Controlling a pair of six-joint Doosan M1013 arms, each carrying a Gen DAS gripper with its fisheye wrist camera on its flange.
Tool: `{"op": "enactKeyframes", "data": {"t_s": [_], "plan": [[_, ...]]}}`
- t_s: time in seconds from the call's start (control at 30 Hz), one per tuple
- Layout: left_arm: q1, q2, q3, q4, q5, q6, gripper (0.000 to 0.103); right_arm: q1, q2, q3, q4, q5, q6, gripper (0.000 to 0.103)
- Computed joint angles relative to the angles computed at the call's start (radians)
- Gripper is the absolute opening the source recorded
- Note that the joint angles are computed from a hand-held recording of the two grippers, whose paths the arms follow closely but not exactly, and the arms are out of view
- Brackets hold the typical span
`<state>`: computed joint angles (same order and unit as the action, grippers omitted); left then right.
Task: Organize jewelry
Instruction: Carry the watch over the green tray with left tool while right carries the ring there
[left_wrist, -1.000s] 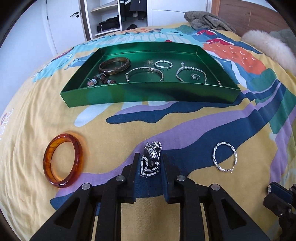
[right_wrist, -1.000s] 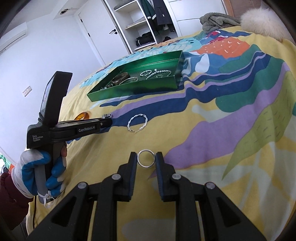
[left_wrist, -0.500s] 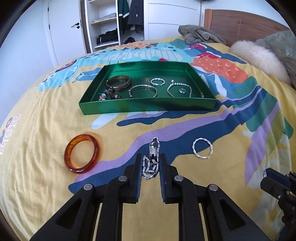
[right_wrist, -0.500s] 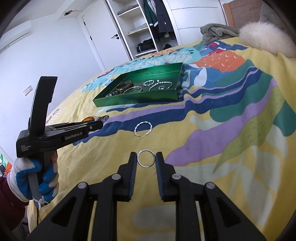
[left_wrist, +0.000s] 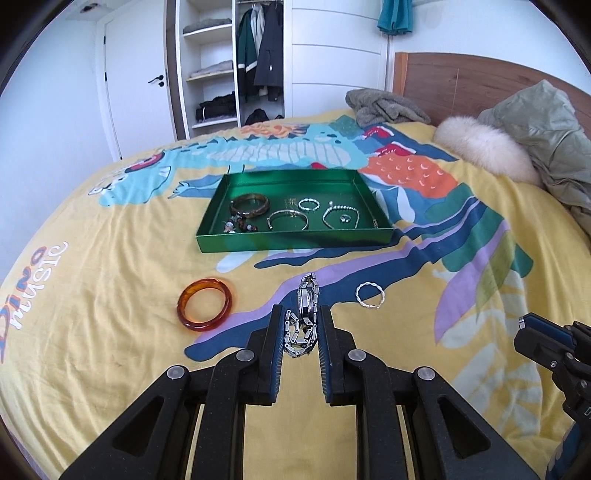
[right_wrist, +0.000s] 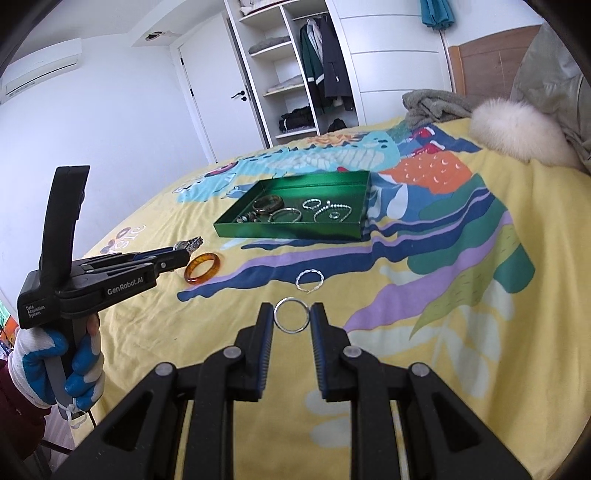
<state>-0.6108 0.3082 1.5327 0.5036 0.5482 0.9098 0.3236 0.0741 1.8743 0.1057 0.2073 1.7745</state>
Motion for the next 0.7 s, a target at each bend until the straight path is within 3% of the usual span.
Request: {"op": "enactKeyframes", "data": {"t_s": [0.37, 0.7], "plan": [[-0.043, -0.107, 0.109, 0.178, -0.008, -0.173, 0.017, 0.057, -0.068, 0.027, -0.393, 0.013, 0.371, 0.019], [-0.054, -0.161, 0.162, 0.265, -0.028, -0.257, 0.017, 0.093, -0.099, 0.034, -0.604, 0.036, 0.564, 0.019]]}}
